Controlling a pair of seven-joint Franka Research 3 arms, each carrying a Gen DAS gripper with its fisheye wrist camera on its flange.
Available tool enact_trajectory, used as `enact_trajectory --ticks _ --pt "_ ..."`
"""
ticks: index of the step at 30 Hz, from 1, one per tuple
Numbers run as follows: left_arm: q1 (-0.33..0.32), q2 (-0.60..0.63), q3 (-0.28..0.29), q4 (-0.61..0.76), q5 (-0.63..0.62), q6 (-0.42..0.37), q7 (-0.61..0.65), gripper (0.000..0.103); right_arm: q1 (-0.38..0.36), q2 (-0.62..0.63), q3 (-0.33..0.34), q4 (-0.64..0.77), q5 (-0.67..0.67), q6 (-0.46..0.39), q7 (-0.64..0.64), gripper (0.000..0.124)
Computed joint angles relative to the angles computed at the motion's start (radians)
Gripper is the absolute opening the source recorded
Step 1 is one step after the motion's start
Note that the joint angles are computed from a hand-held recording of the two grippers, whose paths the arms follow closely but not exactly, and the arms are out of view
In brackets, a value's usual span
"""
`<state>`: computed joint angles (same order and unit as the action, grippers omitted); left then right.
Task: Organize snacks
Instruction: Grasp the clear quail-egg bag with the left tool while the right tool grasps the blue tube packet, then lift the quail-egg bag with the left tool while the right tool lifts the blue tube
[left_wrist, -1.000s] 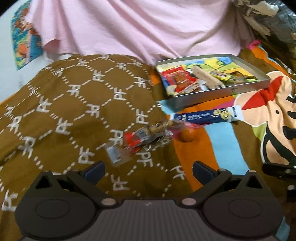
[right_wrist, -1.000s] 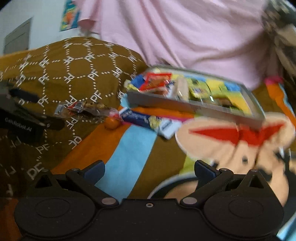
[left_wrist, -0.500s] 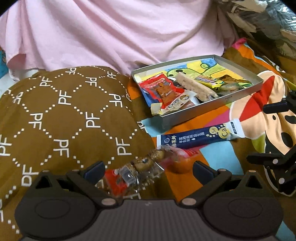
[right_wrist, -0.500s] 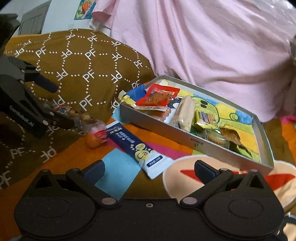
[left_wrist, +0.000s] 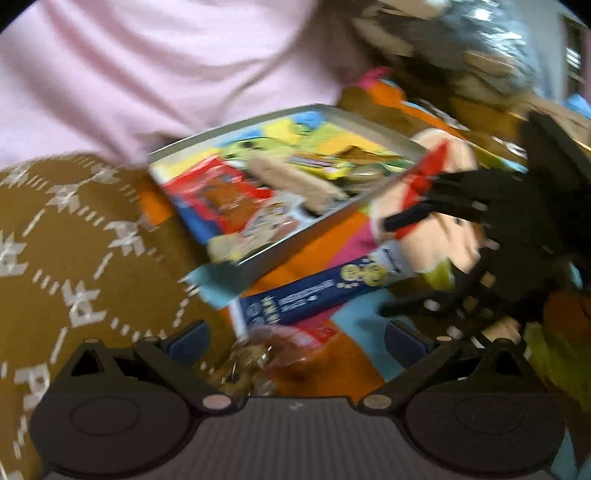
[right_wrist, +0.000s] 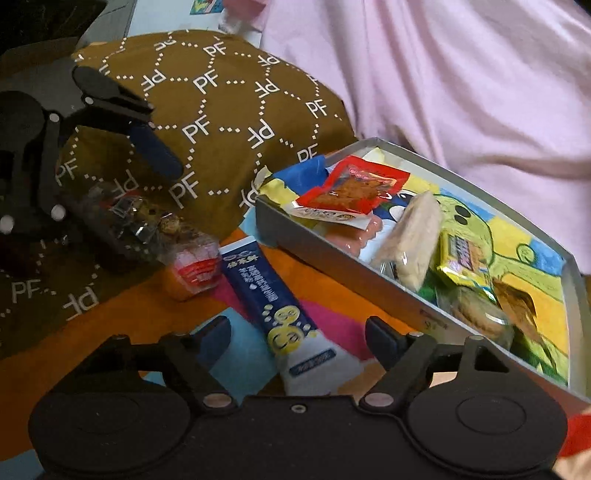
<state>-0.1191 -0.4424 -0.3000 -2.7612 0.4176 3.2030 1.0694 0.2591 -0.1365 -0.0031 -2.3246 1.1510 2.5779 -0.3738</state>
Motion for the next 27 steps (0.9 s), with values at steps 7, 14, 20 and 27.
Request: enact_trajectory --ticks 7,14,20,27 --pt "-0.214 0.073 0.24 0.061 -0.075 -0.134 0.261 0.103 0.005 0.047 0.022 0.022 -0.032 0.022 0.107 0.056" --pt "-0.229 0.065 0.265 0.029 -0.227 -0.173 0.286 0.088 0.008 0.013 0.025 -0.014 -0.038 0.047 0.167 0.038" --pt "-0.384 0.036 0.387 0.011 -0.495 -0.235 0.374 0.073 0.021 -0.068 0.01 -0.103 -0.05 0.072 0.224 0.033" --pt "-0.262 0.022 0.212 -0.026 -0.497 -0.199 0.147 0.065 0.036 -0.156 -0.019 -0.205 -0.088 0.093 0.271 0.032"
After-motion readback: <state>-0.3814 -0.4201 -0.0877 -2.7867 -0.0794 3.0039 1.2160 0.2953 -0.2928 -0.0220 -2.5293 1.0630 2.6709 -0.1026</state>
